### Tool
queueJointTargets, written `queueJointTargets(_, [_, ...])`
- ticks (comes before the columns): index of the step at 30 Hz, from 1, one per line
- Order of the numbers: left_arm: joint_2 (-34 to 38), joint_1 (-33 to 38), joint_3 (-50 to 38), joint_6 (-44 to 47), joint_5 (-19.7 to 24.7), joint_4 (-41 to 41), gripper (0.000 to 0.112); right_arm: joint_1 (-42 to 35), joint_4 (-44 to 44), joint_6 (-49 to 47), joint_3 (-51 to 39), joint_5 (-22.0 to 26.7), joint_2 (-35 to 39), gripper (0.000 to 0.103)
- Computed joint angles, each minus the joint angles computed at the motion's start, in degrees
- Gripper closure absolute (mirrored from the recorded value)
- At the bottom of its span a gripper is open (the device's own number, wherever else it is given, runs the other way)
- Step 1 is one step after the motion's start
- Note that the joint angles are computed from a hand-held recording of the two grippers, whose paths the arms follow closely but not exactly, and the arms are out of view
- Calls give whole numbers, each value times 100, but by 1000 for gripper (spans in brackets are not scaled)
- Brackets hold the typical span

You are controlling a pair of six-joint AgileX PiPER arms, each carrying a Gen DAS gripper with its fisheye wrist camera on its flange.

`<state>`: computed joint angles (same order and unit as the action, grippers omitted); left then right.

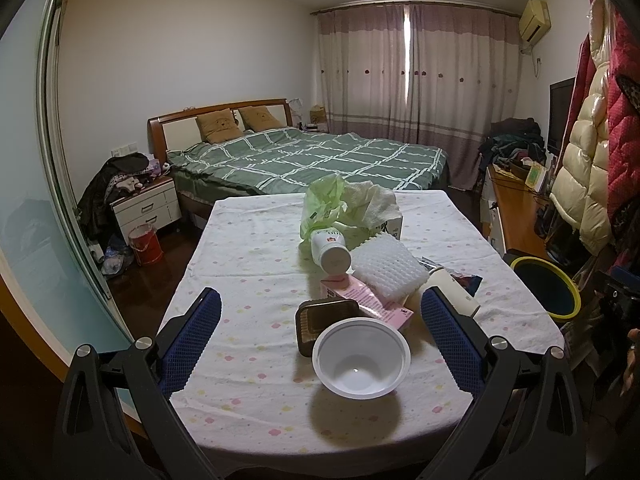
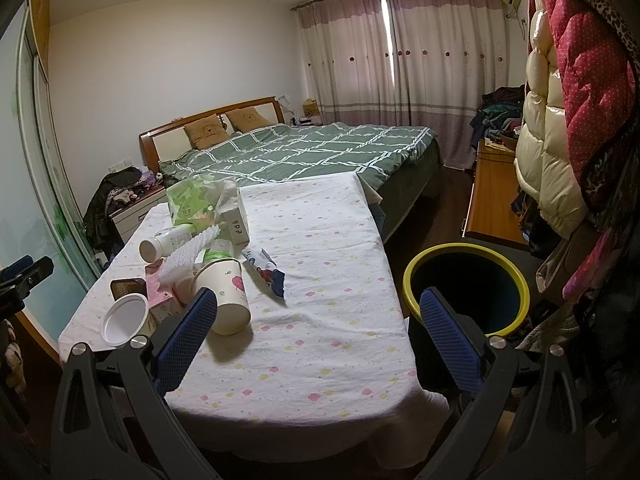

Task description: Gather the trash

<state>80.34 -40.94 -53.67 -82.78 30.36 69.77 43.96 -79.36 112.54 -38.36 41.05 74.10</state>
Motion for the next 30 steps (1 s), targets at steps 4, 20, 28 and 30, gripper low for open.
queueJointTargets(4, [11, -15, -17, 24, 12, -10, 14, -4, -12, 17, -4, -13, 20, 6])
queueJointTargets(20, [205, 121, -242, 323, -100, -182, 14, -331, 33, -129, -151, -413, 301, 6])
queueJointTargets(28, [511, 534, -462, 373, -430, -201, 14, -811, -79, -371, -662, -1007, 920, 6])
queueJointTargets(30, [604, 653, -513, 321, -530, -150, 14, -988, -156, -436, -877, -1235, 1173, 6])
